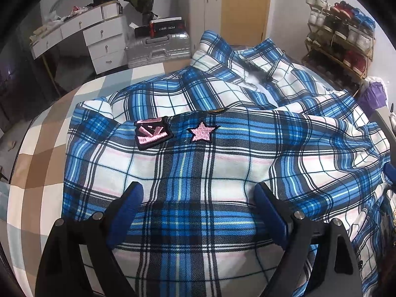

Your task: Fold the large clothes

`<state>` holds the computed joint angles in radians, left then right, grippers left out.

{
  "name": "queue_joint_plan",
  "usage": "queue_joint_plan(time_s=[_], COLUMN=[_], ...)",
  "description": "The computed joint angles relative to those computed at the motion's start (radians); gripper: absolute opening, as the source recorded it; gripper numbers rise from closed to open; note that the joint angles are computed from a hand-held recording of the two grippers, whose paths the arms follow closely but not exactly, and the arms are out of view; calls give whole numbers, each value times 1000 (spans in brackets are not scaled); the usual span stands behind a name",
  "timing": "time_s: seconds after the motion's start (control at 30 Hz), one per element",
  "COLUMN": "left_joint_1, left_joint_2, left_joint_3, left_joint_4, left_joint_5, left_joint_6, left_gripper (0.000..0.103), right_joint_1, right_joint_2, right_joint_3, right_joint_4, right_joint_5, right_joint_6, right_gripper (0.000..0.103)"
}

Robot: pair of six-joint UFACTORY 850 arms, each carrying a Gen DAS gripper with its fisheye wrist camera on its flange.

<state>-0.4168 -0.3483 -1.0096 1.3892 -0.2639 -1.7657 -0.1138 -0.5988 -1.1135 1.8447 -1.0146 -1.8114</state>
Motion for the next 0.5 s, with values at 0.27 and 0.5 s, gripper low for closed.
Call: queue_joint_plan(time_s=[0.27, 0.5], left_joint_1=[1, 1], left_joint_2=[-1, -1], left_joint_3=[-5, -6], left_joint_4=[-17, -25], left_joint_5=[1, 1], left_joint_6=[15, 23], left_gripper=[87, 88], right_joint_1=[127, 268], right_joint_2=[38, -60], right_joint_3=[-73, -266], right_joint_4=[-66, 413], right_joint_5=[497, 1126], right_joint_6=[46, -555], right_gripper=[94, 75])
